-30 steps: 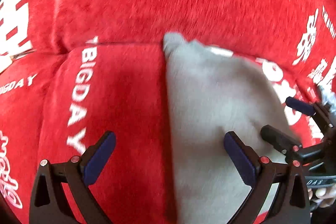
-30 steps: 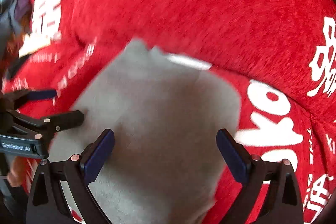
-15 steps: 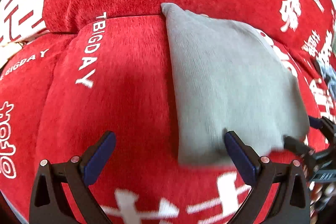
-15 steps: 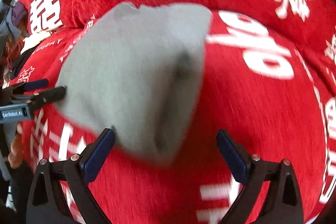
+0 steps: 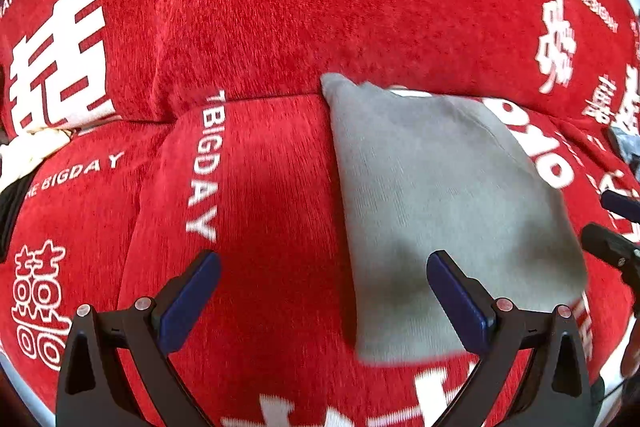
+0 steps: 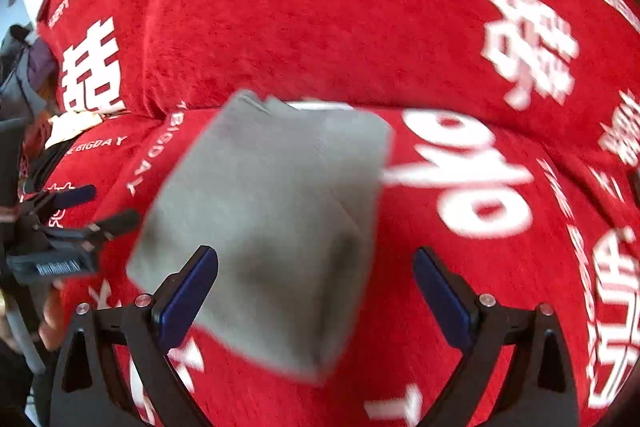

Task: Fold small clothes
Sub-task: 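Tuck and straighten the folded sweater edges with both grippers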

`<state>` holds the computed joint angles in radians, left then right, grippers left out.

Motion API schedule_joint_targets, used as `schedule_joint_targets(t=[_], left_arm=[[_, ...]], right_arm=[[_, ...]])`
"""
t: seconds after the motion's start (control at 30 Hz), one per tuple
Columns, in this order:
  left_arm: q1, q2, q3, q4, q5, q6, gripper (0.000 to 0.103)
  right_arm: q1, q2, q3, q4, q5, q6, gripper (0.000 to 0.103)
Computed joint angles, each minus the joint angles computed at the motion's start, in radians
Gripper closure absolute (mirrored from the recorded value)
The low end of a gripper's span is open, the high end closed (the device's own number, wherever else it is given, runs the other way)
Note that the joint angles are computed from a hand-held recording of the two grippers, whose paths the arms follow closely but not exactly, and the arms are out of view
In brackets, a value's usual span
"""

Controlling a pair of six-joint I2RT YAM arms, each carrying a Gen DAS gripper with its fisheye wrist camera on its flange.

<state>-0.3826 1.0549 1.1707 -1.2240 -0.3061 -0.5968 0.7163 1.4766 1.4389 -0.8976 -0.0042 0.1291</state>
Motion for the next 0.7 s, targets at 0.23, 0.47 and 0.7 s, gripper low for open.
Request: schedule_joint_targets(t=[0.23, 0.47, 0.7], left_arm=[[0.068, 0.092, -0.015, 0.071, 0.041, 0.049, 0.000], [0.154, 0.039, -0.018, 0.059, 0.124, 0.154, 0.000], [0.558, 0.076, 0.022, 0.051, 0.504, 0.294, 0.000]], right_arm=[[0.014, 0.185, 0.003, 0.085, -0.019, -0.016, 0.001], [-0.203, -0.019, -0.207, 0.032, -0.210, -0.094, 0.001], [-0.517, -0.083, -0.145, 0.027, -0.296, -0.061, 0.001]])
